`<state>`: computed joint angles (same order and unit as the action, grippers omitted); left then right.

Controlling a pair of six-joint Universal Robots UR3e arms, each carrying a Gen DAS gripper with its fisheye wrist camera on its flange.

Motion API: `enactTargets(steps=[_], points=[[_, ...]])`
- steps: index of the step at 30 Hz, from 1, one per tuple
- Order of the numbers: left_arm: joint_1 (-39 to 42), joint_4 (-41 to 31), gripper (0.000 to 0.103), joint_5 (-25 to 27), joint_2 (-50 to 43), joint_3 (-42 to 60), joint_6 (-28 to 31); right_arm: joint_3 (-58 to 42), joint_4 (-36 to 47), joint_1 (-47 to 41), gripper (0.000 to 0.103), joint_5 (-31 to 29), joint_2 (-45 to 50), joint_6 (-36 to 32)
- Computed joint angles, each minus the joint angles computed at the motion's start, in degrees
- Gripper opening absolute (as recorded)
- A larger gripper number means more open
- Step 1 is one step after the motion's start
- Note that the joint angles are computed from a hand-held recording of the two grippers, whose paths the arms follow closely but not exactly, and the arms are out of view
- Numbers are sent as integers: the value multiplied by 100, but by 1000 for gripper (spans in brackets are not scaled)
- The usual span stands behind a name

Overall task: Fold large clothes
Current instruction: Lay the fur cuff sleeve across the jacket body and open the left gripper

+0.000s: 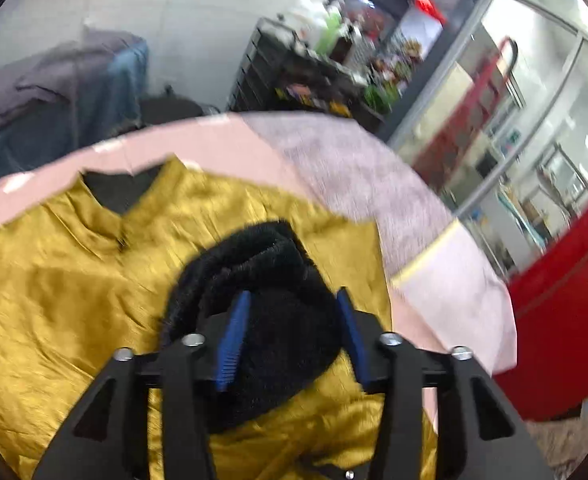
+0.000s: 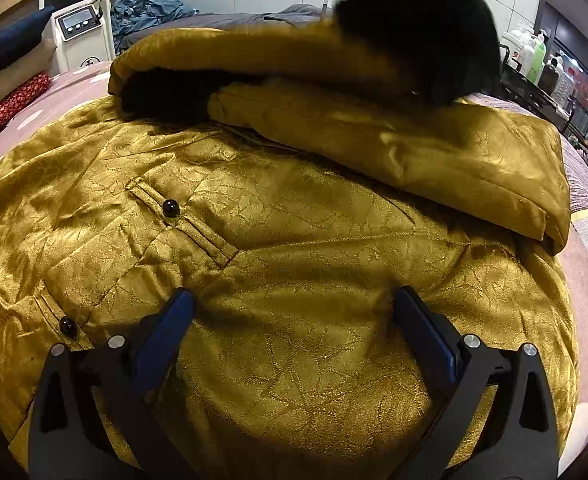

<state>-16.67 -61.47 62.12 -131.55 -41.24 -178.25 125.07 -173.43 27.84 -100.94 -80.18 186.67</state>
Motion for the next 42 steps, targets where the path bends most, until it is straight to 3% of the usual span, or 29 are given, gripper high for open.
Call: enactTargets(steps=[2, 4, 7, 12, 15, 19, 25, 31, 37, 42], points=[[3, -42, 66, -53, 143, -328, 163, -33, -61, 70, 99, -113, 78, -35], [86, 380, 86, -54, 542, -1037, 277, -60, -16, 31, 99, -45, 78, -7], [240, 874, 90, 40, 1030, -1681, 375, -101, -7, 71, 99, -84, 112, 18], [857, 1297, 95, 125, 2031, -2826, 395, -142, -9, 141, 99, -143, 164, 70], [1342, 1492, 95, 506, 2757, -3851, 505, -138, -14, 136, 99, -142, 162, 63], [1756, 1923, 94, 1411, 3469, -5149, 550, -171, -1, 135, 99, -146, 182, 61], [2998, 2025, 94, 990, 4963, -7144, 670, -159, 41, 122, 99, -165, 142, 53], [3729, 1676, 94, 1023, 6163, -8204, 1379, -183, 118, 147, 99, -212, 122, 81], [3927, 1524, 95, 1134, 6642, -8873, 1818, -294, 292, 262, 99, -326, 123, 203], [3772, 1870, 95, 1467, 6593, -9380, 1676, -422, 554, 324, 98, -410, 102, 322]])
